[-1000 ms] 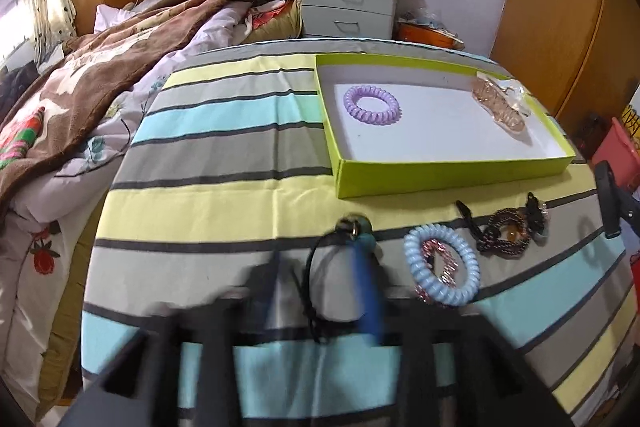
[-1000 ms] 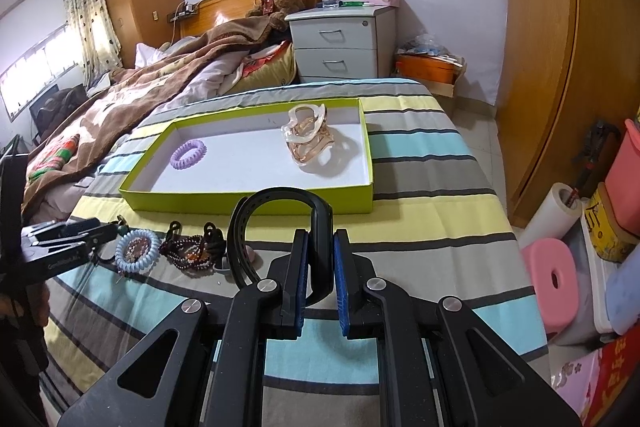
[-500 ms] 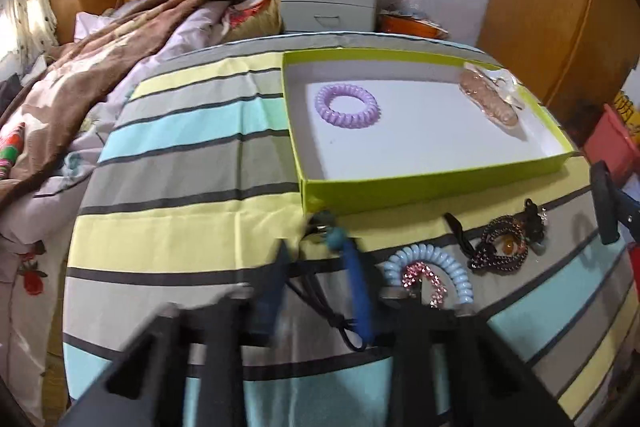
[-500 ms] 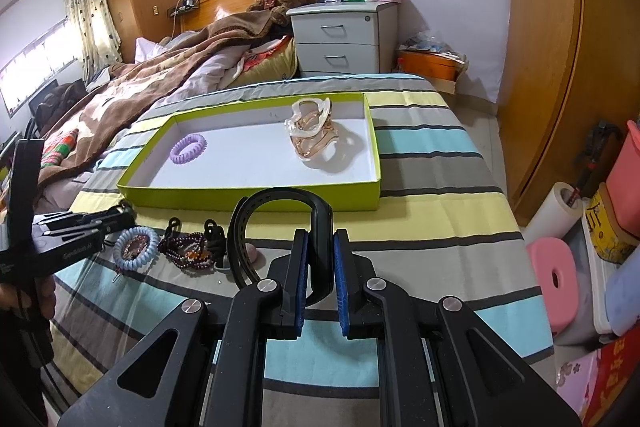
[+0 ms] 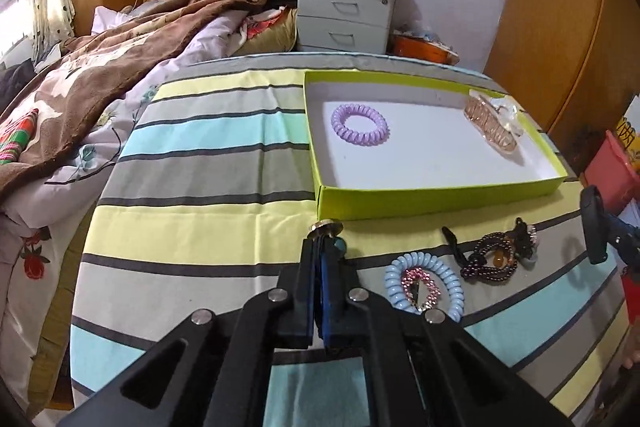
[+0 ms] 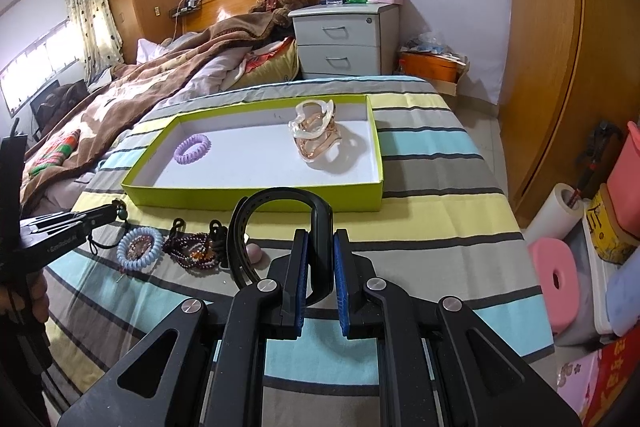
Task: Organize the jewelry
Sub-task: 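Lift the black band and black elastic and carry both over the green box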
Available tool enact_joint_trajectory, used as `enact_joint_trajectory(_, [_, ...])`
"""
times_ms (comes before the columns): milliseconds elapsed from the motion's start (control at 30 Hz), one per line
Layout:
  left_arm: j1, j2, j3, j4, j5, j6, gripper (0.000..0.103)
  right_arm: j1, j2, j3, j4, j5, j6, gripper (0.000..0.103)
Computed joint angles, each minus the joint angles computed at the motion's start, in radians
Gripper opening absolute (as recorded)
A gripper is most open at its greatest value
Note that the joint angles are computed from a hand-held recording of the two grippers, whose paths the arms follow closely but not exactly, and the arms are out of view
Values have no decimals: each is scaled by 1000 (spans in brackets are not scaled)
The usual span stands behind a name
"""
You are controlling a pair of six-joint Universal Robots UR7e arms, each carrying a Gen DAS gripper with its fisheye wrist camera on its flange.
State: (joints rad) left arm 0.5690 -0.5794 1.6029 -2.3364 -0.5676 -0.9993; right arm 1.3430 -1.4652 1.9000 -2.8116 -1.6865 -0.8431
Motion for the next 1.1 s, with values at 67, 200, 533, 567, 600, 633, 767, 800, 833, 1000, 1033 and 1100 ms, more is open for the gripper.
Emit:
enact_joint_trajectory(67, [-6, -7, 6, 1, 3, -7, 2, 3, -5, 4, -1, 3, 0, 13])
enact_joint_trajectory(200, [-13, -19, 16, -14, 18, -6, 2, 10, -15, 9, -3, 8, -1, 13])
enact_joint_trajectory(533, [-31, -41, 7, -25, 50, 7, 2, 45, -18, -15, 5, 17, 2, 13])
enact_joint_trajectory(567, [-33, -42, 3, -26, 53, 15, 2, 51, -15, -20, 6, 18, 3, 13])
enact_joint_trajectory(600, [-34, -42, -3, -21, 58, 17, 2, 56, -11, -26, 7, 17, 3, 13])
enact_joint_trajectory(633, [-35, -41, -9, -22, 63, 23, 2, 59, -7, -32, 8, 16, 4, 13])
enact_joint_trajectory(767, [-33, -35, -35, -41, 67, 68, 2, 83, 14, -60, 8, 4, -4, 13])
enact_joint_trajectory(800, [-33, -33, -41, -45, 68, 76, 2, 88, 20, -65, 7, 1, -7, 13])
enact_joint_trajectory(833, [-31, -31, -48, -49, 68, 86, 2, 95, 30, -75, 8, -4, -11, 13])
enact_joint_trajectory(1000, [-23, -8, -86, -95, 63, 151, 2, 121, 80, -127, 26, -29, -13, 13])
enact_joint_trajectory(1033, [-20, -3, -96, -97, 61, 160, 2, 126, 94, -143, 36, -35, -11, 13])
enact_joint_trajectory(1100, [-12, 6, -112, -114, 52, 180, 2, 134, 117, -168, 53, -46, -10, 13])
